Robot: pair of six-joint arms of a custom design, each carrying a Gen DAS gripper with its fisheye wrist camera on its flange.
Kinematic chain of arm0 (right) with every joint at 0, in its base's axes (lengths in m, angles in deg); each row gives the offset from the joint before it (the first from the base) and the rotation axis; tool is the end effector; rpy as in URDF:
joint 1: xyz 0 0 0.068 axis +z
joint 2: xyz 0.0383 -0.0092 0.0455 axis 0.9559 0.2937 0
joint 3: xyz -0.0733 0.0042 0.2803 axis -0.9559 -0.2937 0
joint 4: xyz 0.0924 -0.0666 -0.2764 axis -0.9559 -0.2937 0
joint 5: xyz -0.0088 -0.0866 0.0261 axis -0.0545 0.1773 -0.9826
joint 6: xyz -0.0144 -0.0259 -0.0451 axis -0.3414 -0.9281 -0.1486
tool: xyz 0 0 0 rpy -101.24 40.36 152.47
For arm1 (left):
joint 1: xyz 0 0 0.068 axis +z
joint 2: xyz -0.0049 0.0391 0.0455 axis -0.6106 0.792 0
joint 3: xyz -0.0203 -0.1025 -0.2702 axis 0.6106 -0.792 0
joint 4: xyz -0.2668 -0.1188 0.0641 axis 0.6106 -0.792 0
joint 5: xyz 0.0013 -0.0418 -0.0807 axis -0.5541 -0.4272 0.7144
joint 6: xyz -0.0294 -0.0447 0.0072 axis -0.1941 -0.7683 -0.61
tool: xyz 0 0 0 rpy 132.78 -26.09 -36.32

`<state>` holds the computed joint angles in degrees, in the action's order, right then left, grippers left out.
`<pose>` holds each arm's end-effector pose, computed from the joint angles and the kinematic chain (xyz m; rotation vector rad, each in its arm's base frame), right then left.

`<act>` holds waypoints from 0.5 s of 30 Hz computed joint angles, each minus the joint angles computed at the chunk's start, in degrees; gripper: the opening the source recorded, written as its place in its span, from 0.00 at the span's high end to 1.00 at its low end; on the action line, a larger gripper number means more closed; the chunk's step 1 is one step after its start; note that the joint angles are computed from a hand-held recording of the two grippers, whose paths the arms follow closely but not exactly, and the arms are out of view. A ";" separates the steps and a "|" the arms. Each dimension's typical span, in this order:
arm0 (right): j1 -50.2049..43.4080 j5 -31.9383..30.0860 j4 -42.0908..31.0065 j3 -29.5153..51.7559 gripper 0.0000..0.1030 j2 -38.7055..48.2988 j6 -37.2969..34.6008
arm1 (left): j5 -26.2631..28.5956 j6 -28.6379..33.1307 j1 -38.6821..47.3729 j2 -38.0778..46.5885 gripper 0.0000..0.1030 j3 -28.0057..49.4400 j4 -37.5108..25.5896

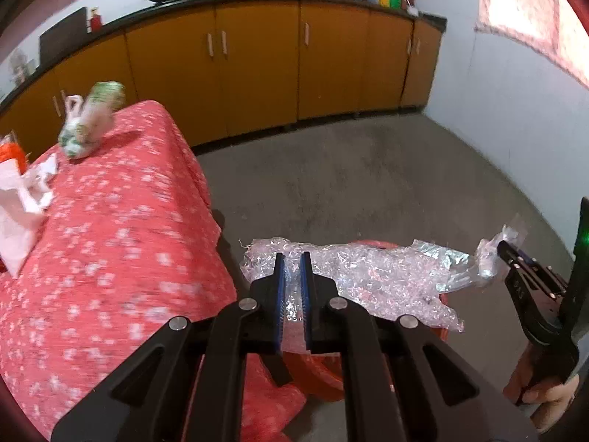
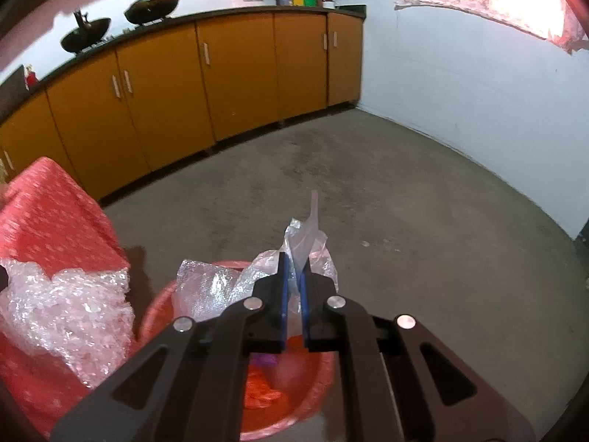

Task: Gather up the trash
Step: 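Carry the bubble wrap to the wastebasket and open both tools to drop it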

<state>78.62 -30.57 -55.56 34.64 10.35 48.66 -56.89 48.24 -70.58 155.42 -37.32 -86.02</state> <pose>0.3219 0.0282 0.1061 0.0621 2.2971 -0.0198 0.2636 -0.1511 0.1810 -0.2019 2.3678 0.0670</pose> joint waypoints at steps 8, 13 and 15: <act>-1.24 -1.55 2.27 1.95 0.92 6.94 -0.02 | 1.62 -0.47 -1.47 11.05 0.92 4.89 0.68; 0.04 -2.94 1.37 3.78 0.89 8.33 0.92 | 2.09 -0.16 -1.65 14.19 0.92 6.59 1.00; 0.24 -4.46 1.03 4.07 0.88 8.09 1.49 | 2.74 -0.03 -1.49 14.67 0.91 6.97 1.21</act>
<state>78.86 -35.03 -54.53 38.71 18.45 50.16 -54.15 48.20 -72.07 170.09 -30.35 -84.81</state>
